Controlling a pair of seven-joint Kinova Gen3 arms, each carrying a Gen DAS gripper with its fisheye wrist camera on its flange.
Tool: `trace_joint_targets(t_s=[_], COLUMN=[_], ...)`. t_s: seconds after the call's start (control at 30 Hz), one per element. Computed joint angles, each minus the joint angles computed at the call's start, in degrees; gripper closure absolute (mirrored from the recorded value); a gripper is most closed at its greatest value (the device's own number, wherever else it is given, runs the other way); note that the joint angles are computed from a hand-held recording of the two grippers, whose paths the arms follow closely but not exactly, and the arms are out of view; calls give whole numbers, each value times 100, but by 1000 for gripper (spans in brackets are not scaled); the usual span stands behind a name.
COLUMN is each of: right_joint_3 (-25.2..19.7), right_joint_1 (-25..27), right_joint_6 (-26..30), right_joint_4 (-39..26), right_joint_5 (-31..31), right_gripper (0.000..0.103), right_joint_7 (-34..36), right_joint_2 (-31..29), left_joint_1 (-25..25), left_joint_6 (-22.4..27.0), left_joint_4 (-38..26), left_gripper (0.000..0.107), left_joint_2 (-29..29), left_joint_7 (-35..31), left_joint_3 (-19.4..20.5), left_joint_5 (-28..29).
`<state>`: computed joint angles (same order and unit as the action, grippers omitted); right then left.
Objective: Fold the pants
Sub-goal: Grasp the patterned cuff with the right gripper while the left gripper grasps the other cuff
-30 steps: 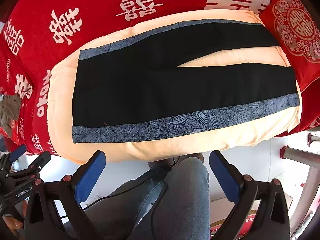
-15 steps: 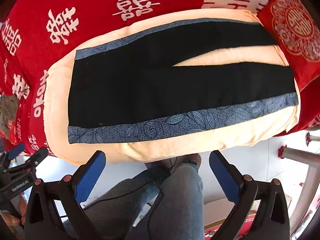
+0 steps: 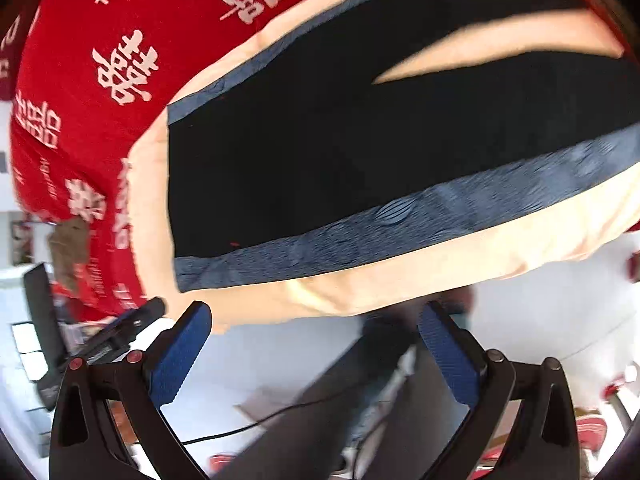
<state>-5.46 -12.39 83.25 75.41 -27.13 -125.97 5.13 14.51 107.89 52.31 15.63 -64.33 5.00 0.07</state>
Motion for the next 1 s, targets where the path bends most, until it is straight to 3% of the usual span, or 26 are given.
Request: trace_joint_targets(t_s=[0.13, 0.23, 0.33, 0.47, 0.6, 0.63, 0.67, 0.7, 0.77, 0.93, 0.97, 1.0], right_joint_3=[-485, -1281, -1700, -2566, -3628, -3893, -4159, -4318, -4318, -3272, -3042, -2882], right_joint_1=[610, 1301, 1559, 2129, 2868, 3068, 3266, 3392, 3410, 2697, 2508, 2388], right_joint_6=[-932, -1631, -2330, -3262, -4194, -4360, -4487, -4603, -4641, -3858, -3689, -3591], right_joint_4=[1026, 1723, 2409, 3130, 3675, 3743, 3780, 3832, 3764, 3249, 3118, 3055], right_joint_5=[-932, -1631, -2330, -3262, -4194, -4427, -4660, -4893, -5150, -4865, -4709, -4647], right_gripper=[0, 0, 4, 31, 41, 57, 80, 89, 93, 94, 94, 94], right_joint_7=[898, 1494, 2113, 2978, 3706, 3917, 4101, 4334, 4705, 4681, 4609, 4592], right_joint_2=[-3, 134, 355, 728, 1093, 1230, 1369, 1406, 1326, 971, 939, 933], left_joint_1=[-208, -213, -718, -1039, -1124, -1131, -1125, -1125, -1194, -1424, -1458, -1517], left_joint_6=[-932, -1631, -2320, -2888, -3133, -3170, -3173, -3188, -3187, -3493, -3594, -3685], left_joint_4=[1060, 1853, 2617, 3294, 3531, 3561, 3546, 3538, 3549, 3621, 3638, 3669], left_gripper=[4, 4, 4, 4, 4, 4, 4, 4, 4, 4, 11, 28], left_joint_2=[-327, -574, -853, -1049, -1063, -1054, -1036, -1005, -973, -912, -898, -863], left_joint_7=[46, 14, 76, -10, -191, -243, -246, -244, -285, -111, -38, -25], left_joint_3=[-101, -451, -200, -225, -188, -179, -163, -155, -186, -287, -300, -316], left_joint_5=[394, 802, 1136, 1578, 1716, 1727, 1739, 1773, 1900, 2490, 2563, 2699])
